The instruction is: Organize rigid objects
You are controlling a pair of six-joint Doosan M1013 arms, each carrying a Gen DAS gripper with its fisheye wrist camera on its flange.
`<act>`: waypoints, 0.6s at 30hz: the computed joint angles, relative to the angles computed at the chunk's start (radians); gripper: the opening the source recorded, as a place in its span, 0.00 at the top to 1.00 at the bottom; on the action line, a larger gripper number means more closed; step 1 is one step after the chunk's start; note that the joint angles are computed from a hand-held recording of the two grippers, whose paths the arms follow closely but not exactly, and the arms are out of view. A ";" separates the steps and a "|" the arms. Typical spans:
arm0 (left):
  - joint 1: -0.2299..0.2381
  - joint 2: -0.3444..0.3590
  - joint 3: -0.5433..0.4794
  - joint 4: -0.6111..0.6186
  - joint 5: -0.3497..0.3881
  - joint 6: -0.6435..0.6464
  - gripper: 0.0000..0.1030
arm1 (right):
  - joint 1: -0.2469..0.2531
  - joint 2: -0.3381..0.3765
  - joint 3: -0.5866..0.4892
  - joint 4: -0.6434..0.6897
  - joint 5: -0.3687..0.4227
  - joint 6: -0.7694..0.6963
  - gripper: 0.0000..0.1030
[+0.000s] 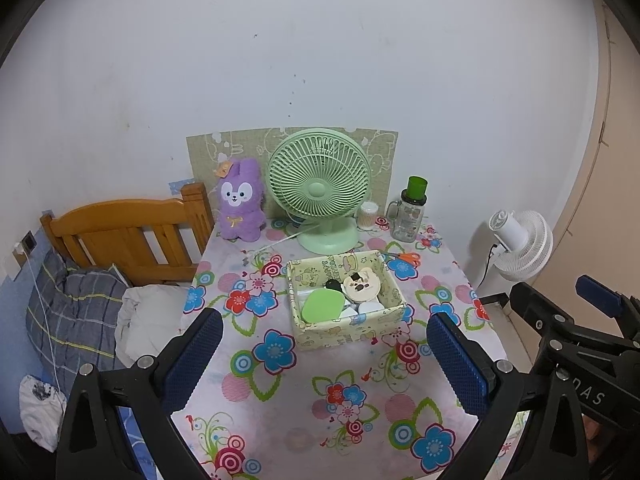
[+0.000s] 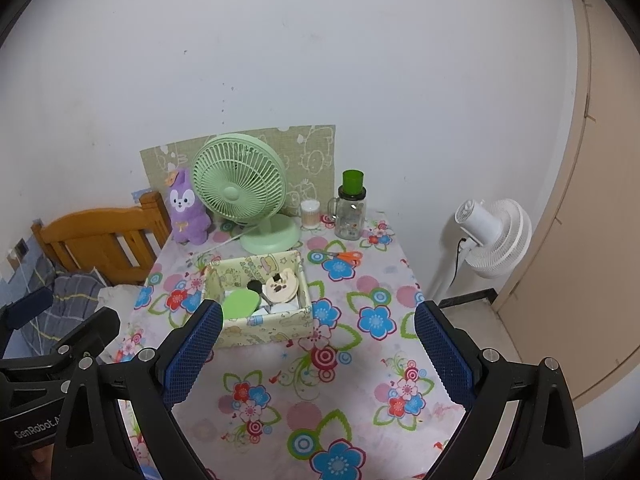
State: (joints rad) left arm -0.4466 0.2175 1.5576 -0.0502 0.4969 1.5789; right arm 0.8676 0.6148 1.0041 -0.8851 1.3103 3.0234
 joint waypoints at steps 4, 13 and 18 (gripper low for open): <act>0.000 -0.002 0.004 0.004 -0.003 -0.003 0.00 | 0.000 0.000 -0.001 0.001 0.001 0.001 0.05; 0.001 -0.005 0.008 0.003 -0.008 0.003 0.00 | 0.003 0.004 -0.006 -0.001 0.007 0.001 0.05; 0.000 -0.005 0.009 0.012 -0.011 -0.003 0.00 | 0.004 0.005 -0.008 -0.002 0.008 0.002 0.05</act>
